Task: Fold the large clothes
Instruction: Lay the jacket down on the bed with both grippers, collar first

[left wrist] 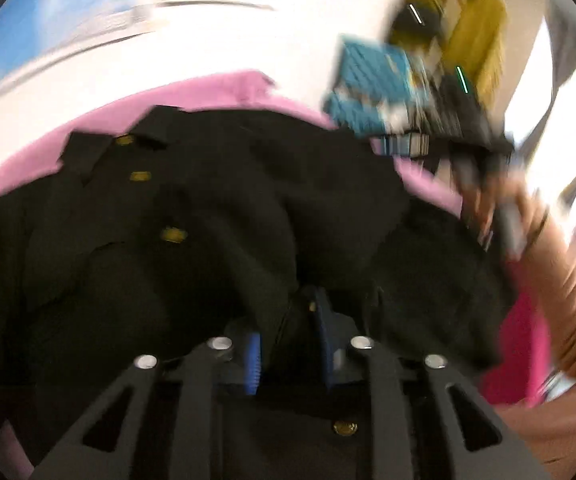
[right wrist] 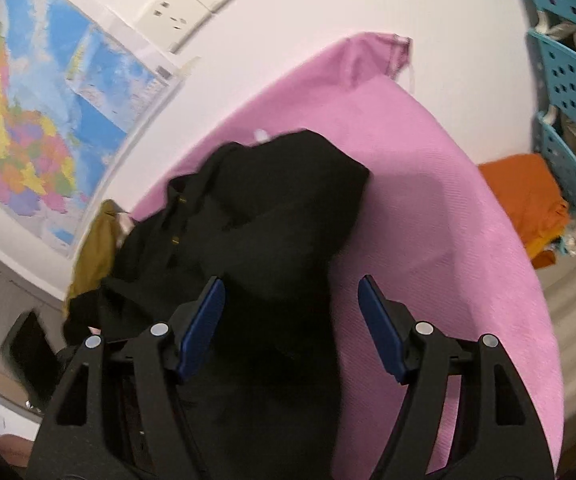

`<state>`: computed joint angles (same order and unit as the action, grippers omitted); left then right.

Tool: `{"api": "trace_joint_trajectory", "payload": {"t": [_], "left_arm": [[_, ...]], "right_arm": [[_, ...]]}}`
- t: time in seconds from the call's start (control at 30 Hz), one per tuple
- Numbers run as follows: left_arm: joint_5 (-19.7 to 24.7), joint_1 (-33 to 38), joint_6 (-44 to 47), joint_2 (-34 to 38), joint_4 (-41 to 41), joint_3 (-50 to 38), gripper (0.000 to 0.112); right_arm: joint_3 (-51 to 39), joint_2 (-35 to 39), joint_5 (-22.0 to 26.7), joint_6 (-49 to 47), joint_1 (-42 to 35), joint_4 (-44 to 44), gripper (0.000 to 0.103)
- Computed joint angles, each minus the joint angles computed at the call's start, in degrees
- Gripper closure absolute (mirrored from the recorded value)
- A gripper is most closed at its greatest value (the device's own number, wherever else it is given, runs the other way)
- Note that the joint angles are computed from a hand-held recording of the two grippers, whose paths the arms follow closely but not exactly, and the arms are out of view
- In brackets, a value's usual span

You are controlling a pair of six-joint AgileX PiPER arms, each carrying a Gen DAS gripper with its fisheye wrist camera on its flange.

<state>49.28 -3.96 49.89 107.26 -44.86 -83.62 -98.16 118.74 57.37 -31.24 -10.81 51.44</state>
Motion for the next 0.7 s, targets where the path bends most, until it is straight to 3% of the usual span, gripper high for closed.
{"api": "trace_joint_trajectory", "payload": {"t": [0.1,0.23,0.3,0.43,0.47,0.53,0.57,0.7], "left_arm": [[1.3,7.97,-3.02,1.82,-4.01,-3.82,0.095],[2.85,12.38,-9.36,5.18,0.79,-8.41,0.094],[3.77,12.61,-10.94,5.81,2.65,-8.85,0.08],[3.95,12.69,-10.62,5.89,2.3,-8.09,0.066],[4.09,12.35,-11.23,6.44,2.52,-9.11,0.066],[4.83,12.72,-11.74,7.13,3.12,-10.32,0.067],[5.15,12.83,-12.29,7.48,3.53,-11.09,0.068],[6.9,13.96,-15.6,9.49,4.59,-16.62,0.069]], "right_arm": [[-1.64,0.85,-0.57,-0.8,-0.12,1.52,0.034],[-7.74,5.1,0.83,3.16,1.18,-2.17,0.033],[-9.45,6.52,1.27,3.36,2.08,-2.5,0.031],[-18.43,11.99,3.97,8.68,4.8,-6.55,0.029],[-20.42,13.24,5.06,9.57,5.14,-7.2,0.033],[-25.42,16.06,7.85,9.99,5.97,-7.91,0.085],[-26.5,16.37,8.17,10.7,6.28,-9.01,0.093],[-24.06,11.98,3.82,11.08,5.9,-12.06,0.096]]}}
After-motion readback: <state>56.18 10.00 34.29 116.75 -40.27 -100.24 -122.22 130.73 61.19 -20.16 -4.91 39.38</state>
